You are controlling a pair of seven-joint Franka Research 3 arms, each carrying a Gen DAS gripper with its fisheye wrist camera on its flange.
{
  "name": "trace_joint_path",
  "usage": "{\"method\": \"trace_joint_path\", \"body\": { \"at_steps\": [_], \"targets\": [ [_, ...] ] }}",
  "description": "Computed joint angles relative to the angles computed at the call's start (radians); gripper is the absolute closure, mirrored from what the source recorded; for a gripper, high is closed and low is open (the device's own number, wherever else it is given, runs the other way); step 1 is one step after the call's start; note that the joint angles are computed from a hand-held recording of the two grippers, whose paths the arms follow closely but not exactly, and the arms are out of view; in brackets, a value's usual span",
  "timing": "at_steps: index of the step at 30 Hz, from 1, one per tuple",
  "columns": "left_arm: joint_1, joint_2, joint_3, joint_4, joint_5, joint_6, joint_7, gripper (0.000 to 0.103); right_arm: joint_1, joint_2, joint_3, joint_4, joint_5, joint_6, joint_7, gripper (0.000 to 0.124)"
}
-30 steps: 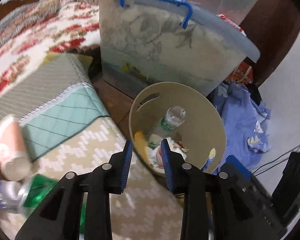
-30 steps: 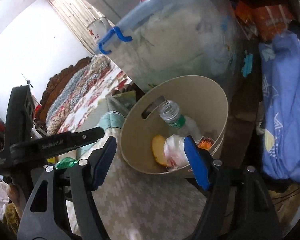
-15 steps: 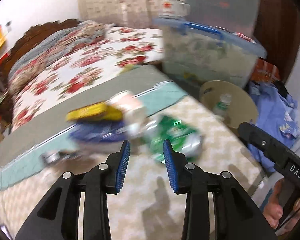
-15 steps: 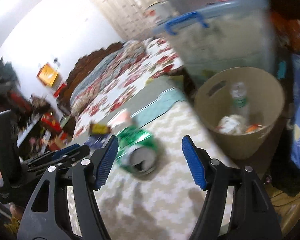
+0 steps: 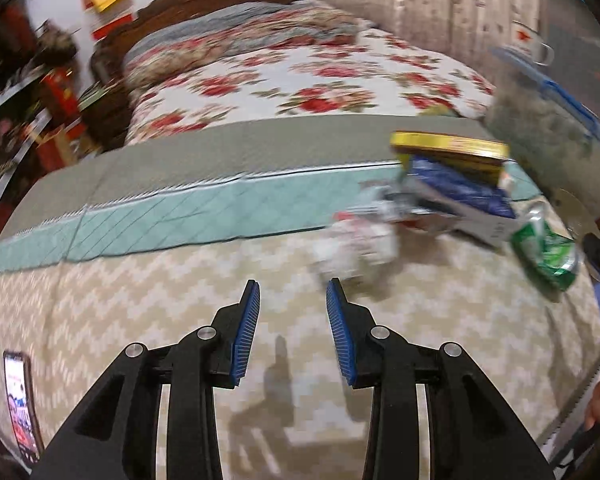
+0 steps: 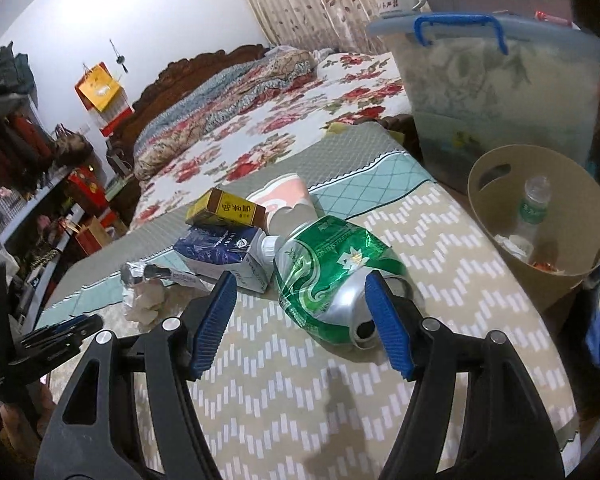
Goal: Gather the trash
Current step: 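Move both tools back toward the green can on the bed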
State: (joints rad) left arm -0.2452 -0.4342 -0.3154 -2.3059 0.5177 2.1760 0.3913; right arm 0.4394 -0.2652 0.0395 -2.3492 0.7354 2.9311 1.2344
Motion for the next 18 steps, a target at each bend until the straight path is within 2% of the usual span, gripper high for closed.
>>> {"method": "trace_joint_path", "body": {
  "at_steps": [5,8,14,18],
  "targets": [
    [0.01,-0.052,0.022,-0.059,-0.014,0.007,-0.013,0.07,-0.08,0.027,0.083,0.009,-0.193,0.026,0.158,0.052],
    [0.017,-0.068,0.023,-0.08,-0.02,0.012,-0.016,0.07,-0.102,0.034,0.106,0.011,-0.295,0.032,0.236,0.052],
    [0.038,-0.103,0.015,-0.113,-0.008,-0.018,-0.043,0.07,-0.213,0.048,0.194,0.016,-0.603,0.048,0.479,0.052],
    [0.044,-0.133,0.016,-0.139,-0.005,-0.046,-0.061,0.07,-0.217,0.043,0.186,0.01,-0.679,0.073,0.546,0.052]
  ]
}}
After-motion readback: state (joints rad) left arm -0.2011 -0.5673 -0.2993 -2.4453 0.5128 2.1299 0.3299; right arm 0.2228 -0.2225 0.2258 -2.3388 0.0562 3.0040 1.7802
